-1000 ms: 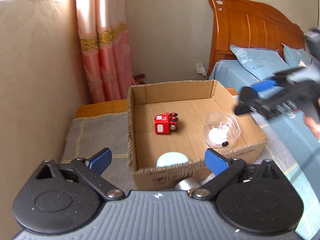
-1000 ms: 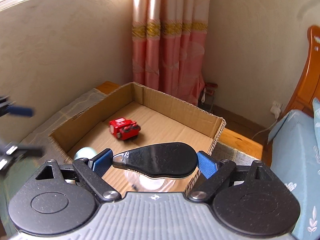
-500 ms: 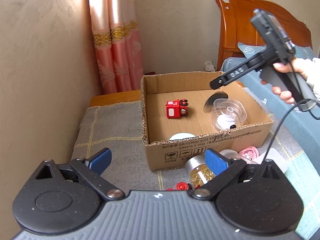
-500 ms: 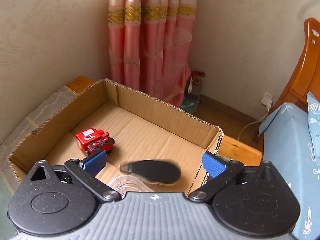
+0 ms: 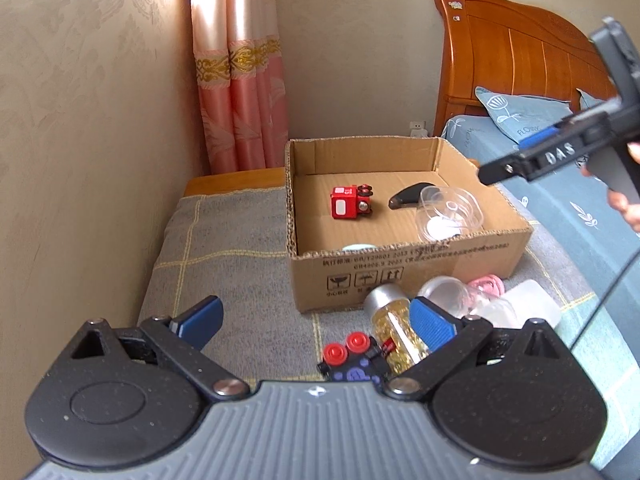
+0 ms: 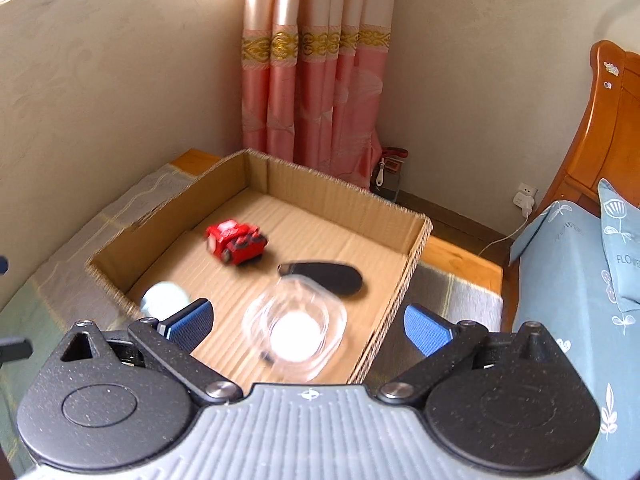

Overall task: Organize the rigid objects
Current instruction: 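Move both tools back toward the black cube toy and white bottle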

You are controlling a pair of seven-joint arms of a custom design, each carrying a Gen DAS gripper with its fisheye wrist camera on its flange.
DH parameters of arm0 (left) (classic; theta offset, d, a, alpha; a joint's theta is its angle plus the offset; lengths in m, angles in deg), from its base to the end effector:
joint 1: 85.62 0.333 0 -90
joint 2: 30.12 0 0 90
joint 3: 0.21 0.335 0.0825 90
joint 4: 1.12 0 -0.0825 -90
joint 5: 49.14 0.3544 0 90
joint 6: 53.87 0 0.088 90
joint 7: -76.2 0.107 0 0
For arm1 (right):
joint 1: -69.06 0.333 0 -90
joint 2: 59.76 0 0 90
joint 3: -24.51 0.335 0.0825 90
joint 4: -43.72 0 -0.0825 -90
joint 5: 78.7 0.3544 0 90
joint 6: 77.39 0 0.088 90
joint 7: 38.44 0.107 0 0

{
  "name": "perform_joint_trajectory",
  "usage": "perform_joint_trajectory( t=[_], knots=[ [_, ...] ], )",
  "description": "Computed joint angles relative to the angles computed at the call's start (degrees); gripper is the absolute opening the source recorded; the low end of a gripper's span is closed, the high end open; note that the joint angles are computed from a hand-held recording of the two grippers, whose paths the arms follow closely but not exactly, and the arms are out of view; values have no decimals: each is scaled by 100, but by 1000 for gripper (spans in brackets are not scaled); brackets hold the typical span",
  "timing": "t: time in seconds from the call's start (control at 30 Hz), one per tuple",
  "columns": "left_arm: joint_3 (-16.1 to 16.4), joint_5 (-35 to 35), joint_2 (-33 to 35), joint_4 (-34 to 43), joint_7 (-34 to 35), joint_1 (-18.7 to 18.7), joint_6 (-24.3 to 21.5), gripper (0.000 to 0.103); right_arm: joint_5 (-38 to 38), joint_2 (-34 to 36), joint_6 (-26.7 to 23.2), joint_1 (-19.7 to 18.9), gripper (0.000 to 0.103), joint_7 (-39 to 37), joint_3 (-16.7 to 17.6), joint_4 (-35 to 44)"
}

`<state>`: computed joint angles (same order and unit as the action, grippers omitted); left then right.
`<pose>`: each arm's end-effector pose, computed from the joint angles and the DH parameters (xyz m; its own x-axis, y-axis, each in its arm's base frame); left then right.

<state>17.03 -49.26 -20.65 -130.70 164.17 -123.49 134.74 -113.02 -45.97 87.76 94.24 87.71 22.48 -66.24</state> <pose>0.5298 -0.2071 0.4379 -0.3330 -0.9427 -0.0203 -0.6006 0.2286 -0.7662 0.5672 0.2799 0.4798 0.2657 -0.9608 0.0793 -0.6733 -0.2438 -0.6980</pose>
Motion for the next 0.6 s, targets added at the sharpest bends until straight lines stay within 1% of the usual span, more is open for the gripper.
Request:
perform_joint_trajectory(
  t=[0.03, 0.13, 0.2, 0.23, 0.3, 0.33, 0.4, 0.43, 0.47, 0.53, 0.57, 0.6],
  knots=[
    [21, -3, -30, -53, -9, -28, 7, 99, -262, -94, 17, 138, 103, 300, -120, -132],
    [-220, -23, -124, -241, -5, 191, 23, 99, -985, -409, 222, 300, 103, 1171, -218, -649],
    [-330, -67, -193, -374, -19, 286, -20, 99, -1629, -622, 358, 358, 103, 2010, -251, -1006],
    [-450, -65, -215, -428, -43, 407, -44, 99, -2017, -704, 373, 386, 103, 2467, -263, -1138],
    [-774, -22, -255, -541, -97, 744, -57, 99, -2983, -858, 282, 454, 103, 3603, -259, -1380],
    [-874, 0, -268, -591, -132, 853, -67, 99, -3305, -910, 177, 461, 103, 4041, -202, -1484],
    [-818, 59, -277, -666, -261, 818, -122, 99, -3973, -991, -44, 463, 103, 5007, -59, -1697],
    [-980, 88, -283, -702, -306, 990, -142, 99, -4225, -1027, -104, 442, 103, 5422, 21, -1805],
    [-1343, 91, -285, -743, -308, 1362, -148, 99, -4491, -1061, -139, 417, 103, 5826, 105, -1924],
    [-2276, 55, -276, -828, -281, 2291, -134, 99, -5017, -1097, -226, 358, 103, 6562, 280, -2078],
    [-2732, 35, -257, -863, -261, 2744, -123, 99, -5229, -1098, -248, 321, 103, 6846, 369, -2133],
    [-3094, 30, -228, -884, -249, 3107, -116, 99, -5374, -1082, -255, 275, 103, 7049, 453, -2162]
  ],
)
